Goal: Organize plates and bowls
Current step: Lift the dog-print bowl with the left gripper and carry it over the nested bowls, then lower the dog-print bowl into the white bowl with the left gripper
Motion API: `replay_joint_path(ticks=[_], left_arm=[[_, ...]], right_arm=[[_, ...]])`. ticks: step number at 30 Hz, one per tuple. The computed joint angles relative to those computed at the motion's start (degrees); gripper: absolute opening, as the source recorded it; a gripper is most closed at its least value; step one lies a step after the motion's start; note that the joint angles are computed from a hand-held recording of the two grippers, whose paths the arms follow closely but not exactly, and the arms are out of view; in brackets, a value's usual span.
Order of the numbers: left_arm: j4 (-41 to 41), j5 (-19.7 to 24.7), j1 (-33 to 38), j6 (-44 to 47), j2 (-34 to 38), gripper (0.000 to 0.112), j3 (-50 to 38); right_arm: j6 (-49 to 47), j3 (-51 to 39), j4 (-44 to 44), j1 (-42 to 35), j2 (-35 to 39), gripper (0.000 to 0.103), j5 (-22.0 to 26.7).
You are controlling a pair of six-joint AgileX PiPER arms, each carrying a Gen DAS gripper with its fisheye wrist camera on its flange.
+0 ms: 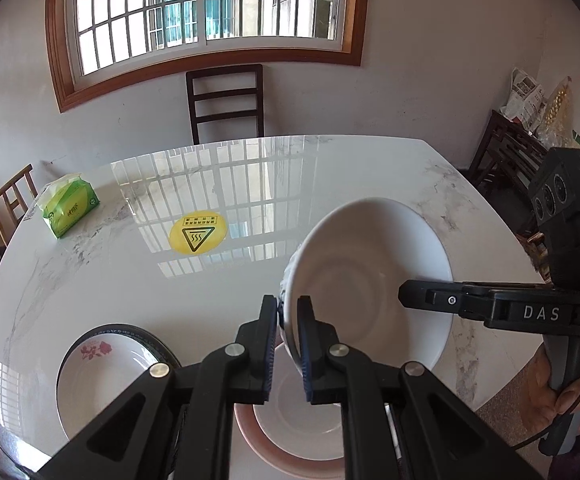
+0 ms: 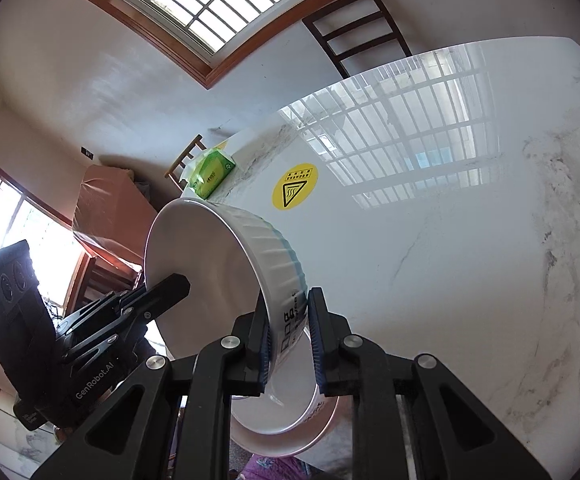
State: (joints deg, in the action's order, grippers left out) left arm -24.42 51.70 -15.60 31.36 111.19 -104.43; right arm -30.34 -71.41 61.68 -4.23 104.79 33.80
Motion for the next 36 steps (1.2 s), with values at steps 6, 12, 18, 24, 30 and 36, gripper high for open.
replay_joint_path(ticks=[6,12,18,24,30,36], left_arm=[[-2.41,-0.18,2.01,2.92,-3.56,0.01,7.23],[-3.13,-1.32,2.65,5.27,-5.8,0.01,12.65],[-3.33,-1.52,2.99,5.93,-6.29,0.01,15.17],[-3.64,-0.98,3.89,6.21,-6.39,0.01,15.79],[-3.47,-0.8,4.19,6.18,-6.45,0.01,16.58],[-3.16,-1.38,4.1,6.3,-6.54,0.01,17.41]], right_arm=[[1.64,4.27,-2.32,2.52,-3.15,0.017,-1.87],[1.37,7.82,-2.01,3.57,-4.79,0.017,-2.58],[2.76,10.18,-3.41,4.78,-5.81,0.017,-3.66],[4.63,10.6,-5.26,5.88,-6.38,0.018,-4.0],[8.83,9.58,-9.38,7.55,-6.13,0.019,-4.29],[11.34,8.27,-11.2,7.96,-5.13,0.019,-3.28]])
